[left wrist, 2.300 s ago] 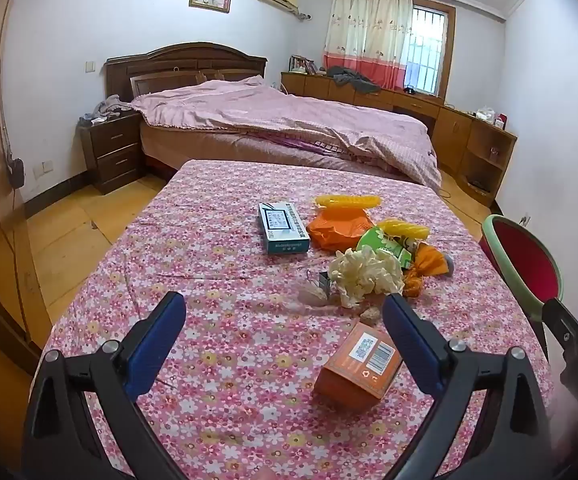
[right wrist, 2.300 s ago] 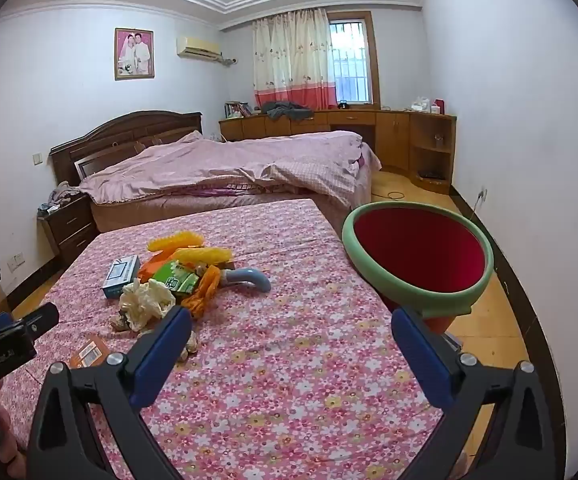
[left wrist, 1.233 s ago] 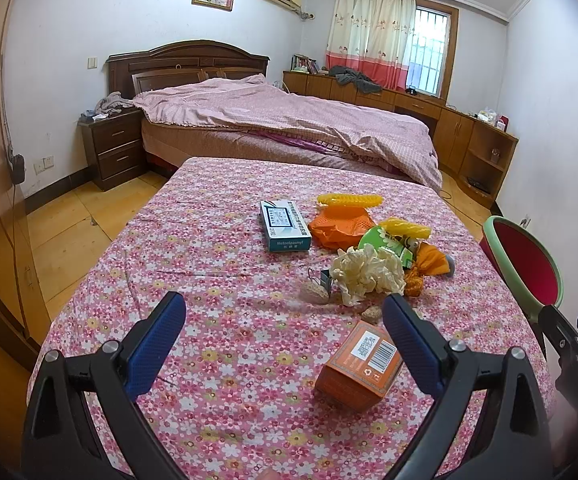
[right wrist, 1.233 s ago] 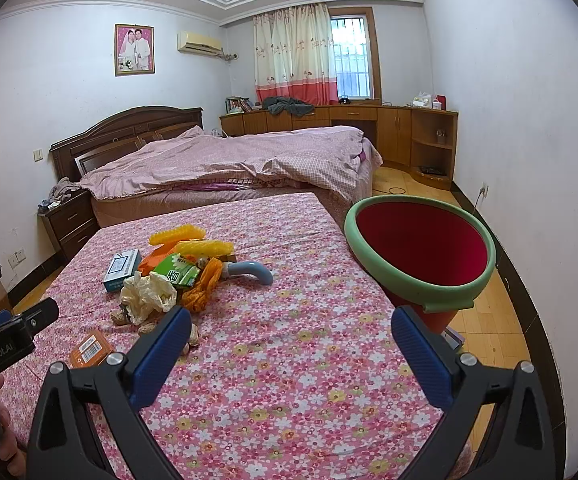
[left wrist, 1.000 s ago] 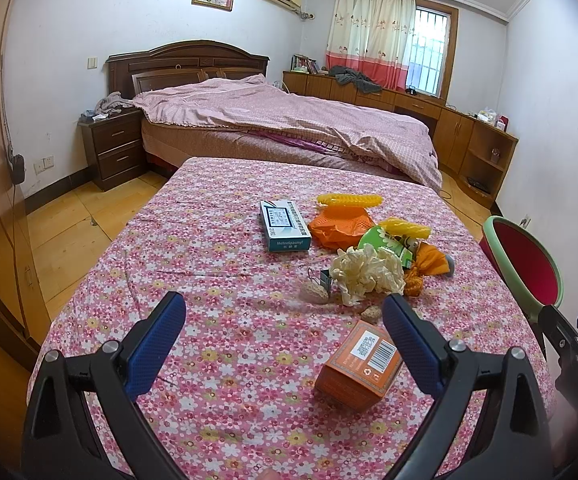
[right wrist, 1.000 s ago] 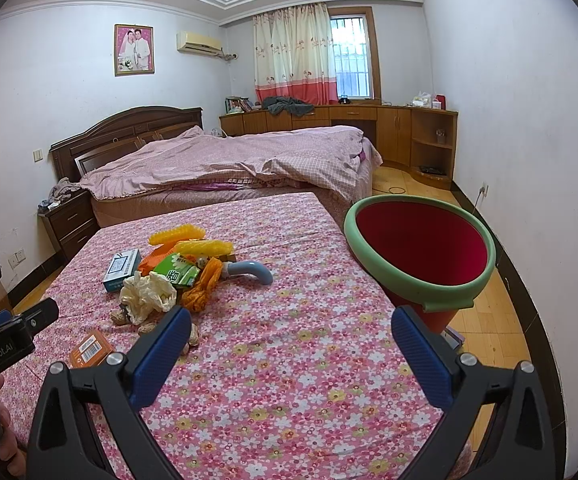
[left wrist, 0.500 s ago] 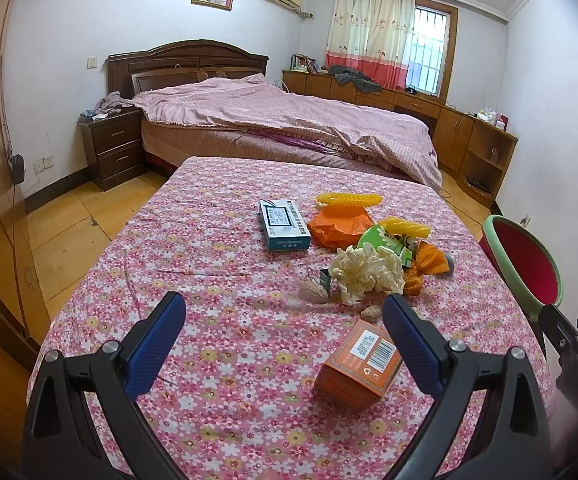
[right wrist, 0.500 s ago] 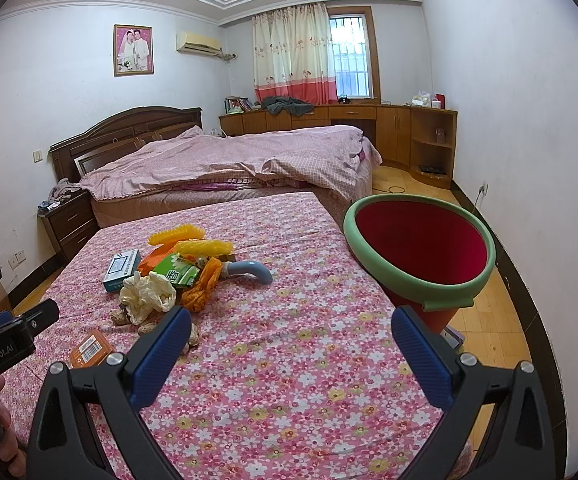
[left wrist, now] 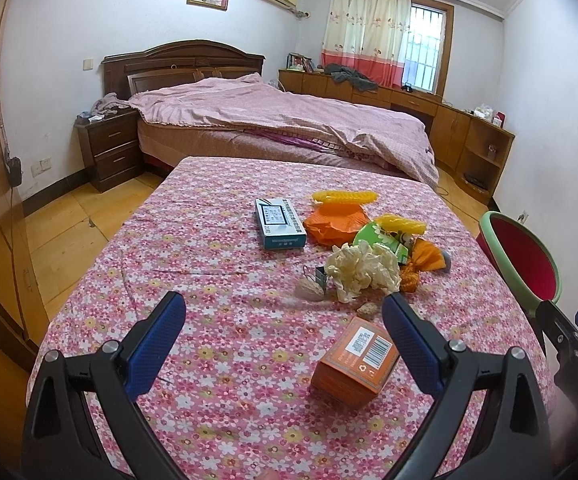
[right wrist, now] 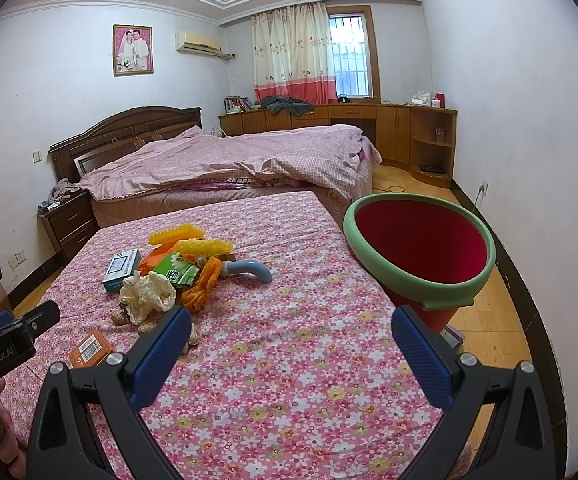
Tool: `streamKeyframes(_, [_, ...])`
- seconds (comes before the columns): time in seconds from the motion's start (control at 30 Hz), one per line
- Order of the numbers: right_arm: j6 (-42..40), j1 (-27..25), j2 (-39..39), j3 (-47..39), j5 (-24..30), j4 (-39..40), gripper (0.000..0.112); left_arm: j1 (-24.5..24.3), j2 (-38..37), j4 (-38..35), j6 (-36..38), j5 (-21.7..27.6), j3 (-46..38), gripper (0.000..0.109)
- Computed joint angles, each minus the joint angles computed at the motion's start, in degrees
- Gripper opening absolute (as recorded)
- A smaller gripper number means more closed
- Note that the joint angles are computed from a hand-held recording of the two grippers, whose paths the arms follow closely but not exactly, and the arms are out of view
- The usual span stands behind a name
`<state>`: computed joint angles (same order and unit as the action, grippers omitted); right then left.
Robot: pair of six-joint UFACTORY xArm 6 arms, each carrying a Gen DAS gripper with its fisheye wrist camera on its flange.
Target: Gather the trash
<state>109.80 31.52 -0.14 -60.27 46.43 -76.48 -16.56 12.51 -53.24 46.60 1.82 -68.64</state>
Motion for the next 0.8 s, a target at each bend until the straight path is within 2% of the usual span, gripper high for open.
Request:
streamKeyframes(0.27, [0.0,-0.1,-0.1,0.1,-0.2,0.0,0.102,-0.3,-0.4,-0.7,2.6,2.5,0.1,0.098])
streamKeyframes(0.73, [1.0,-0.4,0.1,0.5,-0.7,0.3,0.102,0.8,1.7,9.1,-3.0,11.7,-1.2,0.098])
streamKeyframes(0.8, [1.2,-0.6,0.1,0.7,-1.0,0.5,0.102,0.9,2.2,9.2,-3.2,12.7,-1.7,0.088])
